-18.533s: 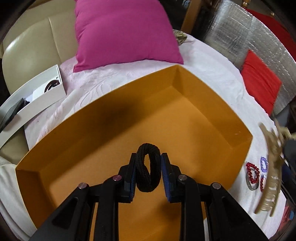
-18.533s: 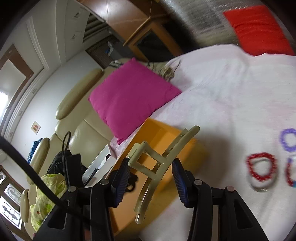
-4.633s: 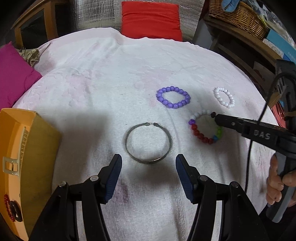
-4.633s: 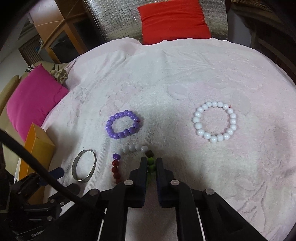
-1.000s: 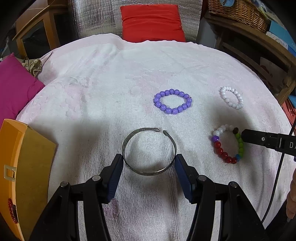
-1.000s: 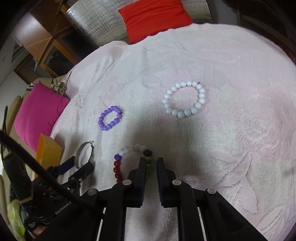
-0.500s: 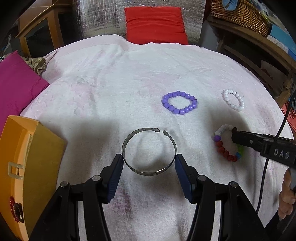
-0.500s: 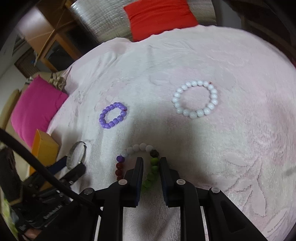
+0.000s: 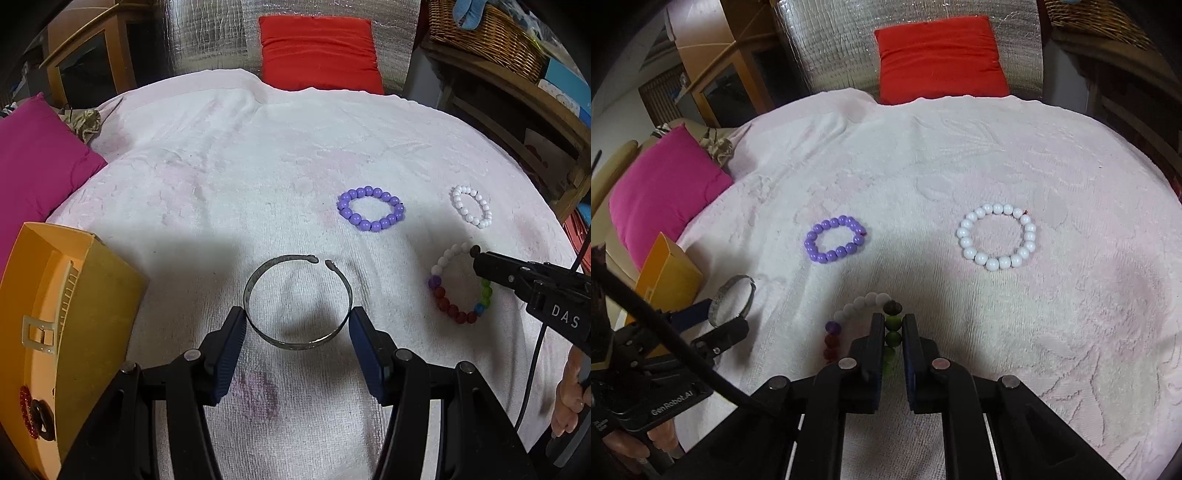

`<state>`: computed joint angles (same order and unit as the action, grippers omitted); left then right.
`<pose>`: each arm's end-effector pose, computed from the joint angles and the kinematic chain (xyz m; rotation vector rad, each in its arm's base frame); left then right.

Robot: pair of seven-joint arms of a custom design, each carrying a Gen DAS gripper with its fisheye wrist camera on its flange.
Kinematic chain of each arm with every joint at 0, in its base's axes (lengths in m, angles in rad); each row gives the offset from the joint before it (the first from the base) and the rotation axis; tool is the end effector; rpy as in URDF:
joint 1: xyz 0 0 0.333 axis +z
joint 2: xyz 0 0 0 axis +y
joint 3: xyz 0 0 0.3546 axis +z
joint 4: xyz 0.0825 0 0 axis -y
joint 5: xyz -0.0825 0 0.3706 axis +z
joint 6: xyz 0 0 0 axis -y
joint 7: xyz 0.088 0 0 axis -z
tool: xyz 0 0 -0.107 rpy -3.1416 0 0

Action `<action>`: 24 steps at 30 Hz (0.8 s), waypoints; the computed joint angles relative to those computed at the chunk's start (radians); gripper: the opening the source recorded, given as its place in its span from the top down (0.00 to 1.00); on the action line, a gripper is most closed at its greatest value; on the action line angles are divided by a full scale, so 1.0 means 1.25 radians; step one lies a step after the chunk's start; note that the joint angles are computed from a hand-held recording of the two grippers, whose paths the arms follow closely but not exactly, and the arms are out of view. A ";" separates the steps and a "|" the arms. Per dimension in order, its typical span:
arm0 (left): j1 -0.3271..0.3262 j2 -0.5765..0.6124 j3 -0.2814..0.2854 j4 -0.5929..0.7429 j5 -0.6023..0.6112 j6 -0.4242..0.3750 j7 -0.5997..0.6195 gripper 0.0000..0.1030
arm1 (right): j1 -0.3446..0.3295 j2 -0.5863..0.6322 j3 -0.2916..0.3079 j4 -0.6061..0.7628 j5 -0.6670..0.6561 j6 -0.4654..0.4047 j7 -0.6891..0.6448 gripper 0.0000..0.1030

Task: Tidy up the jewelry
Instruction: 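Lift the multicolor bracelet with the right gripper while the left lifts the bangle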

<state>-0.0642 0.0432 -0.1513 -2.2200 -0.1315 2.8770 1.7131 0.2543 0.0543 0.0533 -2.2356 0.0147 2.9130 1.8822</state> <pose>0.5575 -0.1134 0.4737 -1.6653 2.1209 -0.6995 0.5424 0.1709 0.4651 -1.7929 1.8256 -0.3652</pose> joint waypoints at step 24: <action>0.000 0.018 0.004 0.007 0.054 -0.019 -0.042 0.43 | 0.014 0.023 -0.010 0.020 -0.031 -0.051 -0.003 0.90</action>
<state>-0.0640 0.0663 -0.1466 -2.2109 -0.0641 2.8527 1.6606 0.2716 0.0826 0.0413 -2.2110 -0.0242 2.8489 1.8789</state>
